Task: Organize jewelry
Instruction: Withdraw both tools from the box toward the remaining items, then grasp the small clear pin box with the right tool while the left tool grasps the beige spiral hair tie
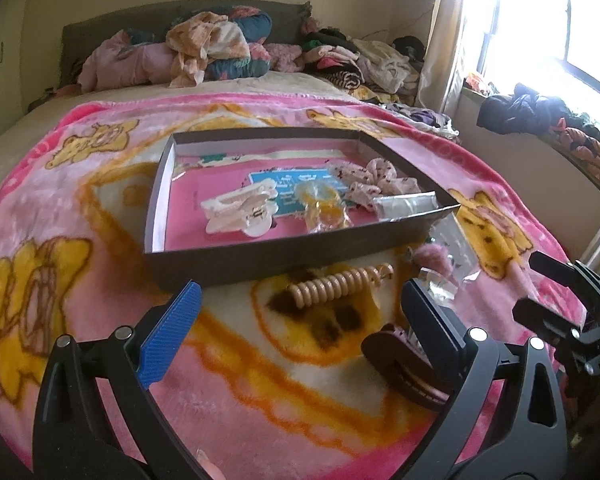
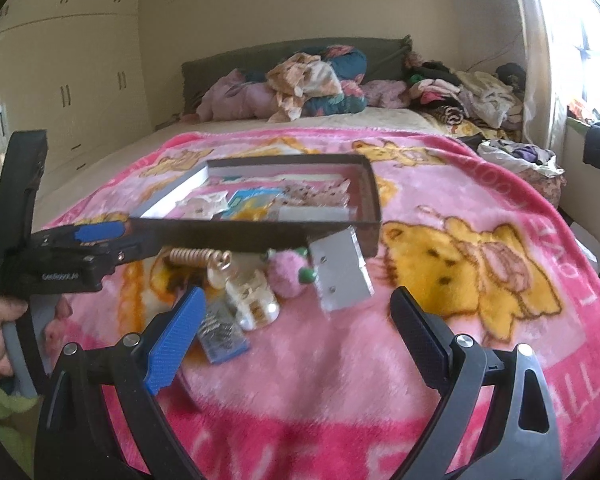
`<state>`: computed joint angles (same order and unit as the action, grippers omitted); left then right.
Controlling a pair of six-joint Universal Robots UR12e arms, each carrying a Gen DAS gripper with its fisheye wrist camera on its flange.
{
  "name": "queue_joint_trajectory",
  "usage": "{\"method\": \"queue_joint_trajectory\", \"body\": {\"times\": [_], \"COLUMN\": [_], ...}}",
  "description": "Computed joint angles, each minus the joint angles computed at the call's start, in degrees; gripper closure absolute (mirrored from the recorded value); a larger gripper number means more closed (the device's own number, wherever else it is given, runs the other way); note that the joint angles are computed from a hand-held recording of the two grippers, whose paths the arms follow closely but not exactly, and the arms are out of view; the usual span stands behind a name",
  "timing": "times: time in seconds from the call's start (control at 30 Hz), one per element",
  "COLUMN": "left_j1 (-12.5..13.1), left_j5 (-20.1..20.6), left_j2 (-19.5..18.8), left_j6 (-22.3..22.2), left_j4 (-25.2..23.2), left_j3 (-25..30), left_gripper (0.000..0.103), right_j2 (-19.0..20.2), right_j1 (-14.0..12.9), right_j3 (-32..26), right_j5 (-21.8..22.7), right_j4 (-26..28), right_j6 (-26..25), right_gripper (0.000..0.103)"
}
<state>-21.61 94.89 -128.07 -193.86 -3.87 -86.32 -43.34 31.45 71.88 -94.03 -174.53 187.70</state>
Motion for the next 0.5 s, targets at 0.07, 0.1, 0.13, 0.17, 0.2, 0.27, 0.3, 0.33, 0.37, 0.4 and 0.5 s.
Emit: {"method": "queue_joint_trajectory", "body": {"times": [0.07,0.1,0.13,0.17,0.2,0.27,0.3,0.33,0.37,0.4,0.5], "left_j1": [0.1,0.3,0.4,0.4,0.6,0.7,0.8,0.9,0.9,1.0,1.3], "left_j5": [0.0,-0.3,-0.4,-0.3,-0.6,-0.8,-0.9,-1.2,-1.4,-1.7,-3.4], "left_j2": [0.1,0.1,0.1,0.1,0.1,0.1,0.1,0.1,0.1,0.0,-0.3], "left_j6": [-0.3,-0.6,-0.7,-0.9,-1.1,-1.2,-1.4,-1.5,-1.5,-1.4,-1.4], "left_j4": [-0.6,-0.9,-1.2,-1.6,-1.8,-1.9,-2.2,-2.3,-2.4,-2.7,-3.1], "left_j3": [-0.2,-0.3,-0.3,-0.3,-0.4,-0.5,-0.6,-0.6,-0.6,-0.5,0.0], "left_gripper": [0.012,0.012,0.012,0.012,0.012,0.012,0.012,0.012,0.012,0.012,0.012], "right_j2": [0.0,0.1,0.1,0.2,0.3,0.4,0.4,0.5,0.5,0.6,0.9], "right_j1": [0.0,0.0,0.0,0.0,0.0,0.0,0.0,0.0,0.0,0.0,-0.1], "right_j3": [0.0,-0.1,-0.2,-0.3,-0.4,-0.6,-0.6,-0.8,-0.9,-1.1,-1.7], "right_j5": [1.0,1.6,2.0,2.3,2.6,3.3,3.5,3.9,4.2,4.5,5.0], "right_j4": [0.7,1.1,1.7,2.2,2.6,3.1,3.2,3.5,3.9,4.4,5.8], "right_j6": [-0.3,-0.5,-0.8,-1.0,-1.1,-1.2,-1.2,-1.1,-1.2,-1.4,-1.6], "right_gripper": [0.012,0.012,0.012,0.012,0.012,0.013,0.013,0.014,0.015,0.017,0.021]}}
